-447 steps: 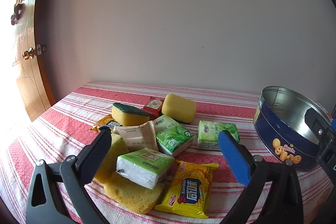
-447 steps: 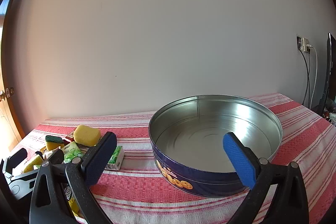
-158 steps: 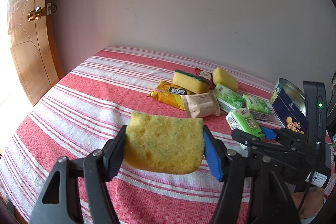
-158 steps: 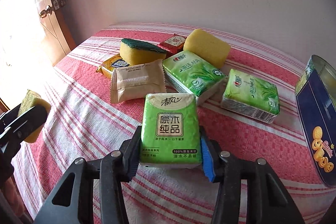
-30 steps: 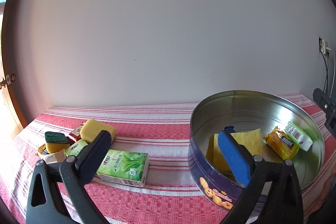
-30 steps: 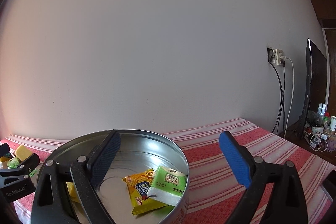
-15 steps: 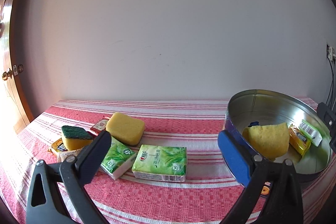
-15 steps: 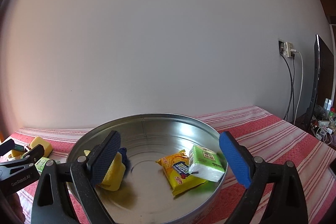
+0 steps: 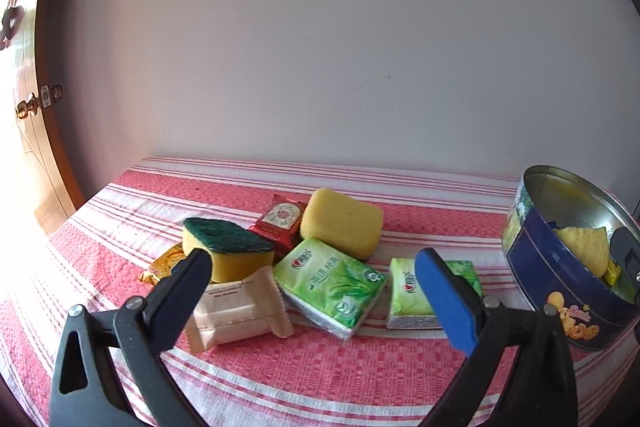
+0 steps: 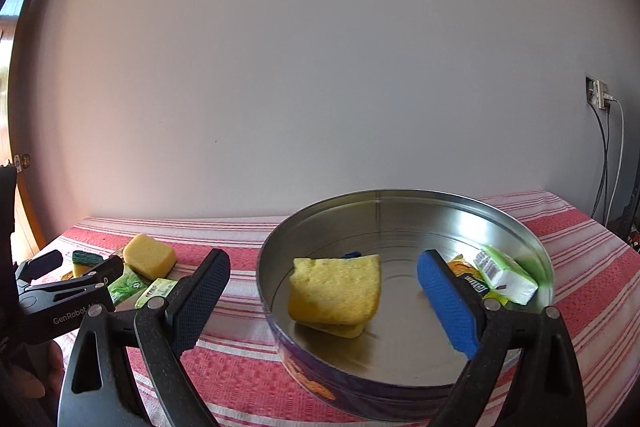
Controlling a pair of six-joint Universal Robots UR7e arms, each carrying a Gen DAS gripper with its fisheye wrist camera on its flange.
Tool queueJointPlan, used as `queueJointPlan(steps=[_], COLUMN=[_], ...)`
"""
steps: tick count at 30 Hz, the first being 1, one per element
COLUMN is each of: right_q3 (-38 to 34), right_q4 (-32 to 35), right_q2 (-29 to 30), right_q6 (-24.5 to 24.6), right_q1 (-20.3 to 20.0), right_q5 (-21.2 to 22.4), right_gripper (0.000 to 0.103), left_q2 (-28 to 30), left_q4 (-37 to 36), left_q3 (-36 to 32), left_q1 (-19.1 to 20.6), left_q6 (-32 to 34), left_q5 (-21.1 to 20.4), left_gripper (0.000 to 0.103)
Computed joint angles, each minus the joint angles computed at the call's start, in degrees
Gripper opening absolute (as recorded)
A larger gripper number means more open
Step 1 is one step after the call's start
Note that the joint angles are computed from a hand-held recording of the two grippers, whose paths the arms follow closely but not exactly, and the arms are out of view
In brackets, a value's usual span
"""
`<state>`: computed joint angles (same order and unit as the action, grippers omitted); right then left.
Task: Organize objects
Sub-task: 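Withdraw both grippers from the tin toward the remaining items, then grasp the white wrapped pastry with the left gripper while the right grasps a large green tissue pack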
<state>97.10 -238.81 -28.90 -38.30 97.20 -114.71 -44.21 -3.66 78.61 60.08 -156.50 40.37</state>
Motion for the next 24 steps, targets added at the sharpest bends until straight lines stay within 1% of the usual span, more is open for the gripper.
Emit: queueJointPlan(steps=[2, 4, 7, 10, 14, 16, 19, 20, 21, 24], right_q3=[-0.77, -1.58, -3.34, -4.98, -7.20, -7.26, -7.20, -7.24, -6.99, -7.10], right_q4=[1.27, 3.27, 6.86, 10.40, 15.16, 16.87, 19.61, 20.20, 20.60, 22.61], right_q2=[0.83, 1.49, 2.65, 3.48, 4.52, 4.55, 3.96, 3.93, 3.69, 3.47], right_q6=[0.43, 0.93, 1.16, 1.78, 2.61, 3.79, 5.72, 6.24, 6.71, 8.63], right_q1=[0.61, 1.24, 2.43, 3.03, 3.78, 4.16, 3.64, 3.68, 3.53, 3.46], right_q5=[0.37, 0.39, -0.87, -1.24, -2.97, -3.92, -3.33, -3.35, -3.27, -3.61], right_gripper=[0.096, 0.096, 0.096, 0.096, 0.096, 0.096, 0.096, 0.096, 0.096, 0.096], left_q2=[-0.37, -0.09, 0.77, 2.42, 5.39, 7.10, 9.67, 9.73, 9.17, 9.54], left_q4=[2.82, 7.18, 12.81, 17.97, 25.75, 30.62, 38.12, 38.87, 37.79, 38.50], left_q3=[-1.12, -3.26, -6.17, -9.20, -14.30, -17.33, -22.26, -22.65, -21.84, -22.13], left_q1=[1.03, 2.19, 3.35, 3.87, 4.63, 5.23, 6.58, 6.89, 6.83, 6.51], left_q6=[-1.80, -4.75, -9.49, -12.44, -18.00, -21.66, -27.94, -29.01, -28.49, -28.87], left_q5=[0.00, 0.25, 0.00, -0.95, -1.52, -1.21, 0.38, 0.99, 1.13, 0.37], left_gripper=[0.102, 0.102, 0.102, 0.102, 0.102, 0.102, 0.102, 0.101, 0.097, 0.095])
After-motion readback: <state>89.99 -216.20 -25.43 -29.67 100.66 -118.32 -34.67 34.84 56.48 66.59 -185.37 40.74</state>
